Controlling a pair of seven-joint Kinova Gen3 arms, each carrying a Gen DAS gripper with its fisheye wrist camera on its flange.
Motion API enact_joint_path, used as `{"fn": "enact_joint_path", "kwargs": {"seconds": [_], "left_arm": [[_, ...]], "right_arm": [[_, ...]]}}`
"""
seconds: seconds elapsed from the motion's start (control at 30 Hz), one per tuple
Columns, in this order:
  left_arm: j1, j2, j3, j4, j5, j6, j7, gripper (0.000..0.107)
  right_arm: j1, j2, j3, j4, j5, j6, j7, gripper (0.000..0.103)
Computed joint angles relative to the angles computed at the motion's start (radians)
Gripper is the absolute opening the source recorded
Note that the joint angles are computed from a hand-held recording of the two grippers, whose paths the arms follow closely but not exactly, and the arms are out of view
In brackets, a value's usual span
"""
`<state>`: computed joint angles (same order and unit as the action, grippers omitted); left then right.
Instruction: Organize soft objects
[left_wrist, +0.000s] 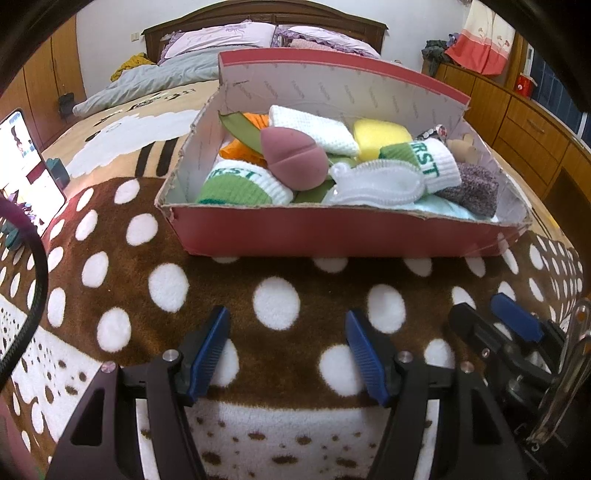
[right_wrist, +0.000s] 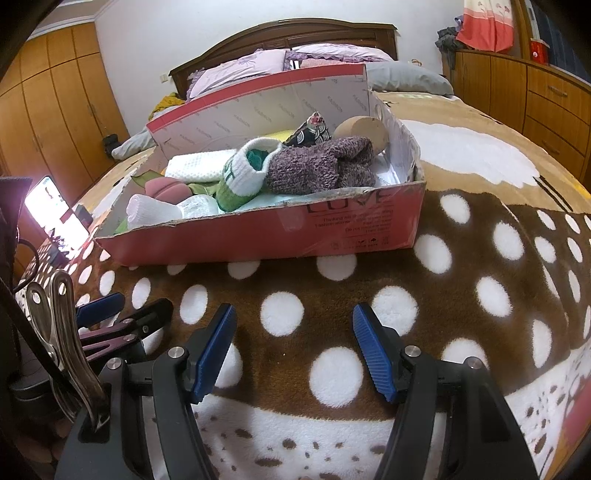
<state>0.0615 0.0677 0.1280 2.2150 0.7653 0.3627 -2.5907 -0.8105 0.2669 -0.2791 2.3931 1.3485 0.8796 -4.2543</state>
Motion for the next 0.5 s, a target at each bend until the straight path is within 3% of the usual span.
{"fn": "enact_joint_path", "kwargs": {"seconds": [0.5], "left_arm": [[0.008,-0.005,0.008,0.014,0.007,-0.028,-0.009,0.069]], "right_arm": [[0.000,0.004,-0.001,0.001,0.003,0.003,-0.007,0.067]]}}
